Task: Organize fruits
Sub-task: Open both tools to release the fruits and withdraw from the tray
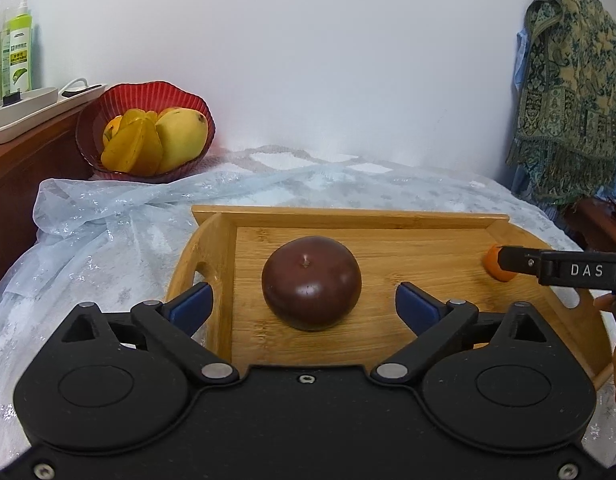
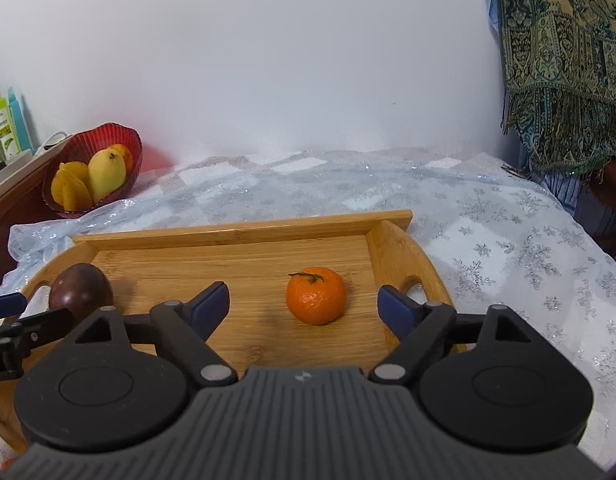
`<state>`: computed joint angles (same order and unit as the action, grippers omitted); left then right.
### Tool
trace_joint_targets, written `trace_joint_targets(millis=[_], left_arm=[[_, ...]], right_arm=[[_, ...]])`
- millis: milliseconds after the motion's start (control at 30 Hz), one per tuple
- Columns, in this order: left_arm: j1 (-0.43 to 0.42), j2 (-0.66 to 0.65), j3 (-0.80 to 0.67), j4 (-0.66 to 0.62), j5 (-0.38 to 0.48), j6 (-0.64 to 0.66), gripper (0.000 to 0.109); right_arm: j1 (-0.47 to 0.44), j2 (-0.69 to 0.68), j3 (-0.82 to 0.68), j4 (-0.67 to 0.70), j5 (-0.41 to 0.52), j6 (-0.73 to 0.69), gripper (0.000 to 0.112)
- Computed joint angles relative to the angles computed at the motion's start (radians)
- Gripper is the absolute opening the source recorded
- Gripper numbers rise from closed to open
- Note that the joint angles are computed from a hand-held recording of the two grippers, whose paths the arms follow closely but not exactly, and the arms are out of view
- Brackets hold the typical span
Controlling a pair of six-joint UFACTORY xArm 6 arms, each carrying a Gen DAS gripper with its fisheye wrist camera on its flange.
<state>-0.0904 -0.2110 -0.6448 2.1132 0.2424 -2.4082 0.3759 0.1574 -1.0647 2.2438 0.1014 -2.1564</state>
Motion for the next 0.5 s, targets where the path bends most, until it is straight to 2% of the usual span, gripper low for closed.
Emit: trace_joint_targets(millis=[267,400,500], left_arm=[[-0.014,-0.071,0.056,-0.017,0.002,-0.003,0.099],[-0.033,-0.136,0.107,-0.064,0.013,0.013,0.100],[-0.062,-0.193,0.151,-0.083,0.045,0.013,0.101]], right_arm=[[-0.009,-0.090,0.089,0.073,0.039,-0.095,0.093],[-0.016,-0.153,0.146,0.115,0.065,-0.159,0.094],[-0.024,-0.210,0.199,0.196,0.098,-0.276,0.094]])
